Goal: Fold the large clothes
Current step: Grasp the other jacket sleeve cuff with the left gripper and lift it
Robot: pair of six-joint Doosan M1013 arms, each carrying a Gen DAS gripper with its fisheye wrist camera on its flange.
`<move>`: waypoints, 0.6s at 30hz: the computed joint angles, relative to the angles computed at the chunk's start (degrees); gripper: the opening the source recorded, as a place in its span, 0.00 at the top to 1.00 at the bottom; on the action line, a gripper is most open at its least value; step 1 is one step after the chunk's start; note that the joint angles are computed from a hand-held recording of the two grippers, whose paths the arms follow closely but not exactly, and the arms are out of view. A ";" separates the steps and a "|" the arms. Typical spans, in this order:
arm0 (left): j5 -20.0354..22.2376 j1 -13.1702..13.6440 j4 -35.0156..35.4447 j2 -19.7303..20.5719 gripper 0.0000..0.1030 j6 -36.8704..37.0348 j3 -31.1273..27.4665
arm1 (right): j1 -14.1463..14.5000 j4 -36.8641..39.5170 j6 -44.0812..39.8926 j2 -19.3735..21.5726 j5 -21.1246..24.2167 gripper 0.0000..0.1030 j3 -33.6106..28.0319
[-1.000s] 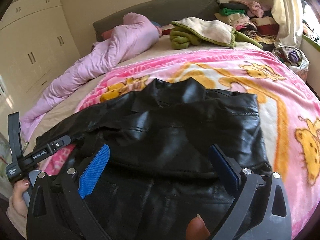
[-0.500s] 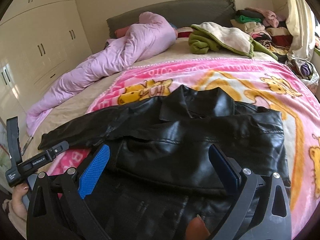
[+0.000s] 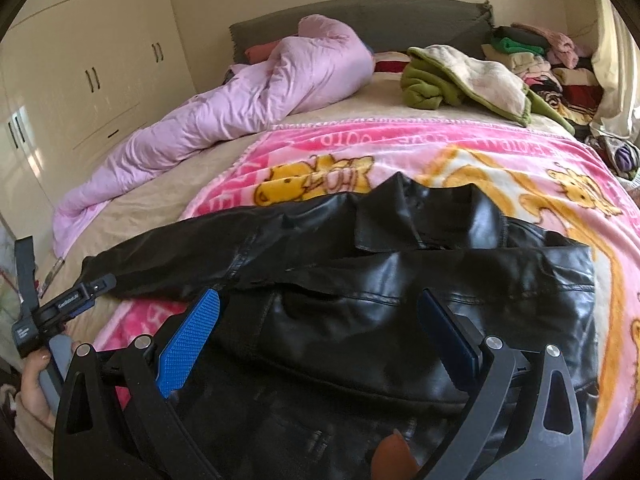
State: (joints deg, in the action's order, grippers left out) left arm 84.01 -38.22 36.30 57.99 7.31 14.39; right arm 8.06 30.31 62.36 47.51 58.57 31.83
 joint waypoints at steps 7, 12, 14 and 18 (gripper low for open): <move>-5.50 0.88 0.24 -6.55 0.09 -9.24 13.95 | 1.72 1.33 -2.03 2.45 3.53 0.04 -4.64; -8.69 1.38 0.66 -9.36 0.09 -15.60 20.22 | 3.06 2.03 -3.74 3.25 4.93 0.04 -6.31; -10.68 1.65 0.83 -10.51 0.09 -18.44 22.72 | 3.45 2.28 -3.92 3.63 5.59 0.04 -6.96; -14.20 2.24 1.98 -12.51 0.09 -25.15 27.56 | 4.14 1.58 -3.58 4.42 7.05 0.04 -8.08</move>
